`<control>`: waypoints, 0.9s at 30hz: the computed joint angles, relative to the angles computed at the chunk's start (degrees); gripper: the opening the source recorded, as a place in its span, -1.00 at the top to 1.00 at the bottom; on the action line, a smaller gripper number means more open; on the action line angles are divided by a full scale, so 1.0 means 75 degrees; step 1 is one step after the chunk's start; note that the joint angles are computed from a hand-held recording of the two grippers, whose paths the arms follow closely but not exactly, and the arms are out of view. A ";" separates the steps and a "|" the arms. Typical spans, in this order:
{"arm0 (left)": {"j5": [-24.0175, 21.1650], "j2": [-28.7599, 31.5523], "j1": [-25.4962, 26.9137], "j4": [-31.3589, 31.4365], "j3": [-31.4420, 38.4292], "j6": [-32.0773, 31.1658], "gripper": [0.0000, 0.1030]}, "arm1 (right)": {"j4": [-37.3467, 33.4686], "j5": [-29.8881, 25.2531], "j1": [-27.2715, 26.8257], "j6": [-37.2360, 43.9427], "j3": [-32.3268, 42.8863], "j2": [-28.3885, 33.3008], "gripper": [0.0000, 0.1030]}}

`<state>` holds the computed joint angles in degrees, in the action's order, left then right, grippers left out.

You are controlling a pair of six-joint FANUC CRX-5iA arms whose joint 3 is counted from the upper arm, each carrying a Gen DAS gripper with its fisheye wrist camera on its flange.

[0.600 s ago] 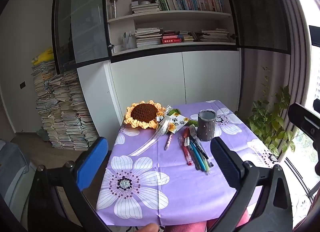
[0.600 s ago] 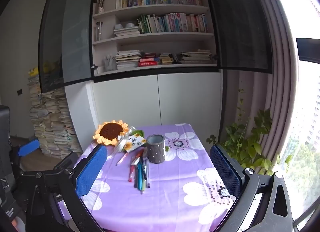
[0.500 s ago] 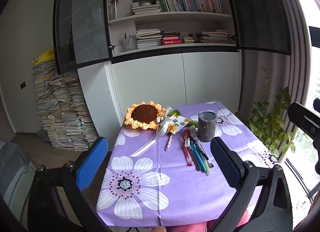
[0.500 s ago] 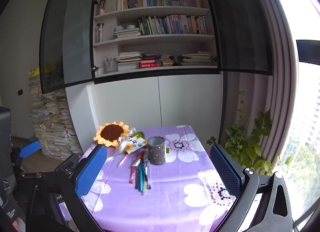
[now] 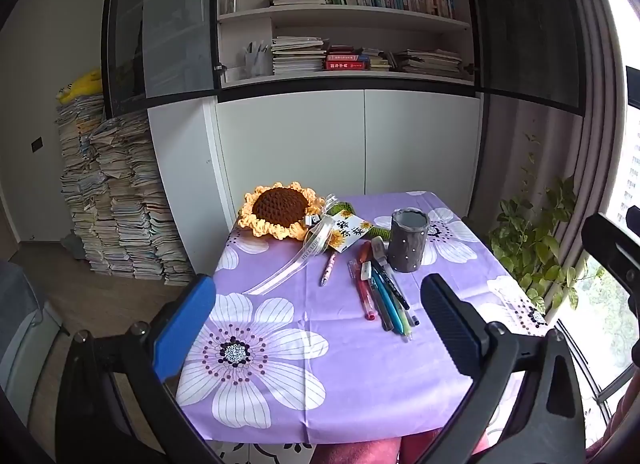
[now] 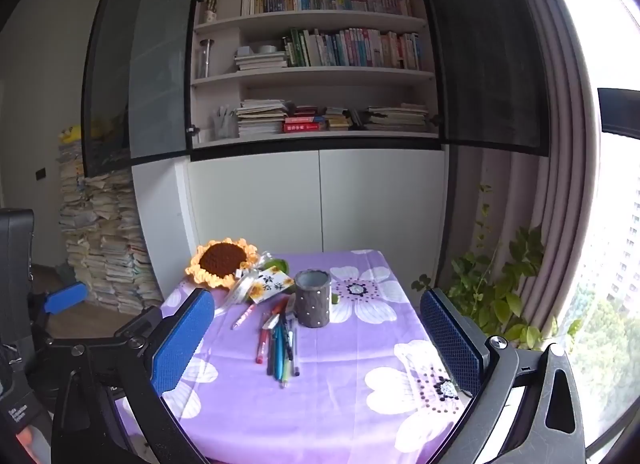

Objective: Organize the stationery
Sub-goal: 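Move both tools toward the grey pen cup and loose pens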

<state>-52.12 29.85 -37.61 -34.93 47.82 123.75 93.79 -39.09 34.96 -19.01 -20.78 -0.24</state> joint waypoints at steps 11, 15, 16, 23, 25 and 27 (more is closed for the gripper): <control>0.0001 0.0171 0.0024 -0.0074 0.0167 -0.0038 -0.98 | 0.0847 -0.0144 -0.0095 -0.0090 0.0130 0.0310 -0.99; 0.0010 0.0258 0.0054 -0.0049 0.0264 -0.0135 -0.98 | 0.0975 -0.0099 -0.0145 -0.0114 0.0194 0.0401 -0.99; 0.0029 0.0267 0.0065 -0.0037 0.0265 -0.0146 -0.98 | 0.1079 -0.0108 -0.0175 -0.0208 0.0181 0.0403 -0.99; 0.0009 0.0387 0.0124 0.0044 0.0407 -0.0248 -0.98 | 0.1471 -0.0329 -0.0245 -0.0437 0.0227 0.0546 -0.99; -0.0022 0.0432 0.0115 0.0003 0.0455 -0.0261 -0.98 | 0.1298 -0.0288 -0.0243 -0.0325 0.0307 0.0614 -0.99; -0.0064 0.0496 0.0124 0.0017 0.0540 -0.0311 -0.98 | 0.1291 -0.0171 -0.0297 -0.0367 0.0319 0.0633 -0.99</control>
